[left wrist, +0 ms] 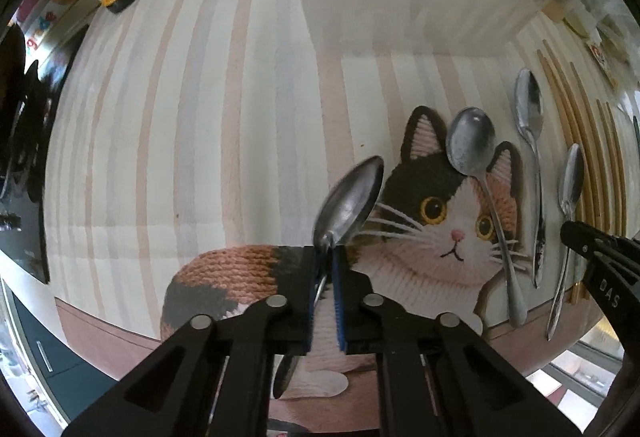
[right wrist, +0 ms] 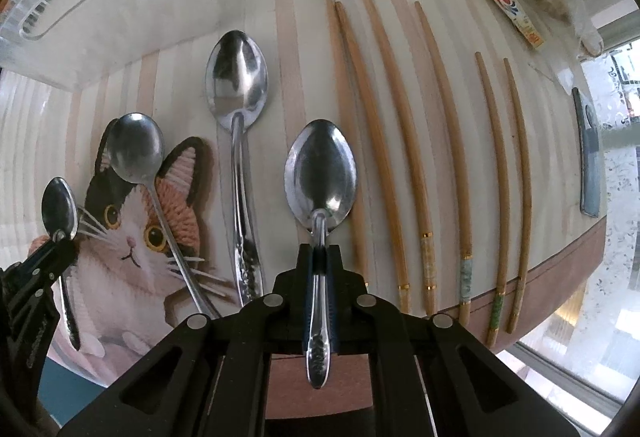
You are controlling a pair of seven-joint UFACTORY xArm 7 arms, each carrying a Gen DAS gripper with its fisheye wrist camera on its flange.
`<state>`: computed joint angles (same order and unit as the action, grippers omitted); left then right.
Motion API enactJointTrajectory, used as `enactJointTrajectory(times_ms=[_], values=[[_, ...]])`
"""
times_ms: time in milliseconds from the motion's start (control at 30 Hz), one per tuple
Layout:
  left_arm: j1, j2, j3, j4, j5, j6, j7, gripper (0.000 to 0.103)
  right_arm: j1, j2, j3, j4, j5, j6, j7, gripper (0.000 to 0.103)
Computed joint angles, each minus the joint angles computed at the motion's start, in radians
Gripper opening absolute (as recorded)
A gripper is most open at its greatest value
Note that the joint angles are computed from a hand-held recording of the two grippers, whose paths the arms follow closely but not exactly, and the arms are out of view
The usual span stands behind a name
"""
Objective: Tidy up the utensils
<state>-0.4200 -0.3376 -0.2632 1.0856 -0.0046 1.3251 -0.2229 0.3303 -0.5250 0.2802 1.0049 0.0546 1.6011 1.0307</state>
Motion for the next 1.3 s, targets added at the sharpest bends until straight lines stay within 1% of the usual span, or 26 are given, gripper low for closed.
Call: enactJointTrajectory(times_ms=[100,200,333,600,700,767,833,900,933,967,1000,1100,1133,1167,1200,1300], values=[[-0.001,0.000,-0.012,0.014,0.018,0.011,-0.020,0.002,0.011,-0.036,0.010,-0.021,0.025,-0.027,0.027,0.007],[0.002,0.001,-0.016,0.027,0.027,0.029,-0.053,0.000,0.019,-0.071,0.013,-0.022,0.028,-0.038,0.023,0.007],[0.009,-0.009,-0.014,0.055,0.030,0.049,-0.094,0.000,0.011,-0.077,0.011,0.023,0.021,-0.042,0.003,0.007],[0.061,-0.050,0.025,0.121,0.018,0.116,-0.146,0.000,-0.024,-0.108,-0.024,0.063,0.034,-0.071,-0.044,0.007],[0.080,-0.063,0.021,0.141,0.038,0.134,-0.161,0.000,-0.040,-0.114,-0.044,0.088,0.035,-0.070,-0.074,0.007],[0.077,-0.060,0.036,0.147,0.009,0.134,-0.124,0.000,-0.052,-0.118,-0.056,0.099,0.038,-0.070,-0.098,0.007],[0.068,-0.058,0.063,0.122,-0.067,0.120,-0.079,0.003,-0.063,-0.117,-0.061,0.102,0.036,-0.073,-0.119,0.007],[0.055,-0.049,0.083,0.079,-0.141,0.100,-0.019,0.006,-0.068,-0.147,-0.065,0.068,0.043,-0.081,-0.133,0.007],[0.053,-0.035,0.076,0.072,-0.141,0.106,-0.003,0.009,-0.069,-0.173,-0.074,0.046,0.046,-0.076,-0.147,0.007],[0.051,-0.022,0.064,0.067,-0.131,0.115,0.005,0.012,-0.072,-0.172,-0.065,0.030,0.050,-0.089,-0.149,0.007],[0.045,-0.012,0.055,0.056,-0.128,0.119,0.020,0.014,-0.075,-0.175,-0.064,0.015,0.050,-0.096,-0.157,0.007],[0.022,-0.002,0.044,0.025,-0.153,0.105,0.061,0.016,-0.087,-0.183,-0.064,0.011,0.040,-0.076,-0.170,0.007],[0.017,-0.006,0.032,0.022,-0.136,0.093,0.064,0.016,-0.092,-0.188,-0.064,0.008,0.039,-0.071,-0.168,0.007],[0.012,-0.004,0.023,0.025,-0.119,0.083,0.071,0.024,-0.099,-0.194,-0.066,0.001,0.038,-0.066,-0.166,0.007],[0.007,0.011,0.018,0.035,-0.112,0.092,0.077,0.026,-0.104,-0.199,-0.066,-0.005,0.037,-0.060,-0.162,0.007],[-0.004,0.031,0.018,0.039,-0.129,0.094,0.074,0.028,-0.113,-0.213,-0.067,-0.030,0.049,-0.060,-0.149,0.007]])
